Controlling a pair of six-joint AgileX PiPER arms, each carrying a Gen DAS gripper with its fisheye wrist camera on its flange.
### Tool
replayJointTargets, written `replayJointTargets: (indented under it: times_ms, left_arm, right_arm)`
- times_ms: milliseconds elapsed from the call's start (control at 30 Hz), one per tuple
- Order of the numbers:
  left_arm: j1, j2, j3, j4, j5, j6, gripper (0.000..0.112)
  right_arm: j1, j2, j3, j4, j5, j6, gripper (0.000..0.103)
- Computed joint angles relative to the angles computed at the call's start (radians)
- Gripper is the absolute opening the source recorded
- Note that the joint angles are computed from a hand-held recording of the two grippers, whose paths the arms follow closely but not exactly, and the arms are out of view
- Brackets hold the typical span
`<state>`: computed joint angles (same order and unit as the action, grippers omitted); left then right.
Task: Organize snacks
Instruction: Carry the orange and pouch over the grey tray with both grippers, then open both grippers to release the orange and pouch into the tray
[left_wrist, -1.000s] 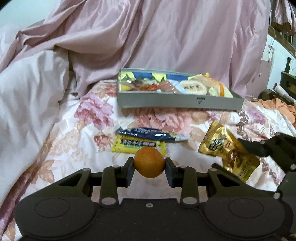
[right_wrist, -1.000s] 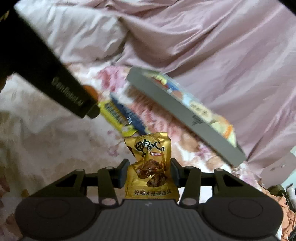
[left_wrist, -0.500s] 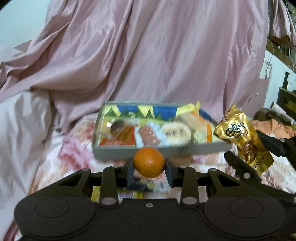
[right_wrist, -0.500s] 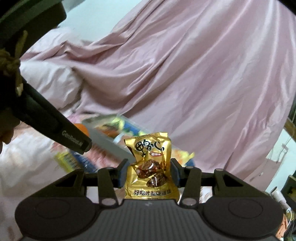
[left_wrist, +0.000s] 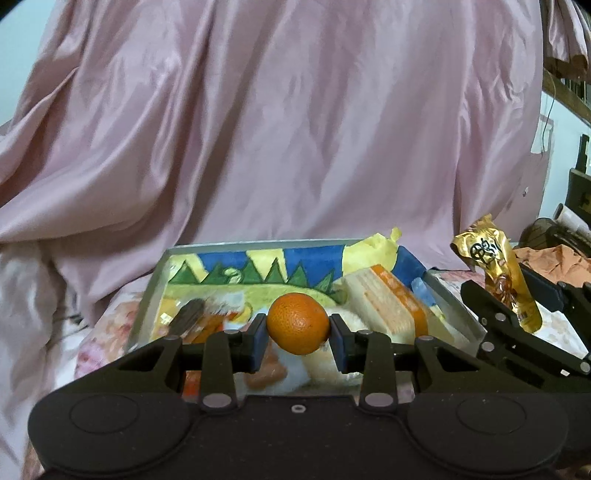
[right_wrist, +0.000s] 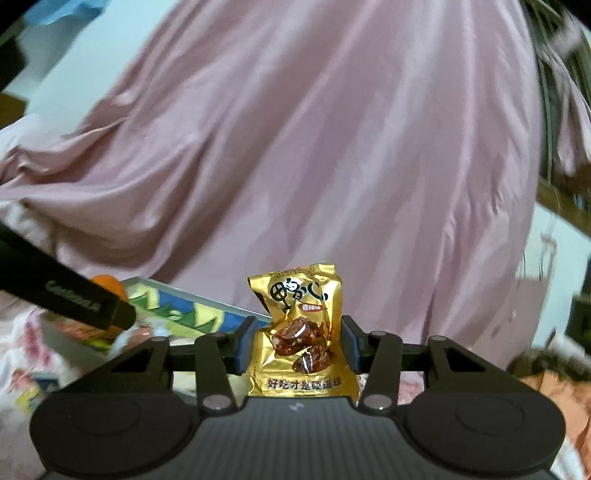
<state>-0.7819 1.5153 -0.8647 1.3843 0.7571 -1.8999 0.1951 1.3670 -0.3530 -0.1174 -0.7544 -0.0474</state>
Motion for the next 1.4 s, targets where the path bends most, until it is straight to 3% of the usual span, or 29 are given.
replayJointTargets:
  times_ms: [167,267,633,1033,1233,1333,1400]
  left_arm:
    - [0.074,0.115,-0.098,0.068,-0.066,-0.007,0.037]
    - [0.109,0.176,-0.152,0.104,-0.102,-0.021,0.037]
    - [0.169,0.325,-0.282,0.133,-0.180,-0.026,0.037]
    - [0.194,0.348,-0.292,0.110,-0.201,-0.038,0.039]
    - [0.184,0.332,-0.272,0.142,-0.167,-0.097,0.066]
    - [0.167,0.312,-0.255,0.167,-0.130,-0.134,0.077]
    - [0.156,0.290,-0.235,0.183,-0.098,-0.159,0.090]
  right_arm:
    - [-0.094,0.143,-0.025,-0.078,-0.118,0.093,0.052]
    - [-0.113,0.212,-0.048,-0.090,-0.146,0.096,0.052]
    - [-0.218,0.329,-0.161,-0.281,-0.080,0.281,0.053]
    - [-0.272,0.368,-0.212,-0.480,-0.060,0.474,0.055]
    - [-0.272,0.375,-0.206,-0.473,-0.079,0.464,0.055]
    - [-0.266,0.373,-0.202,-0.449,-0.084,0.453,0.064]
    - [-0.270,0.369,-0.198,-0.444,-0.091,0.454,0.069]
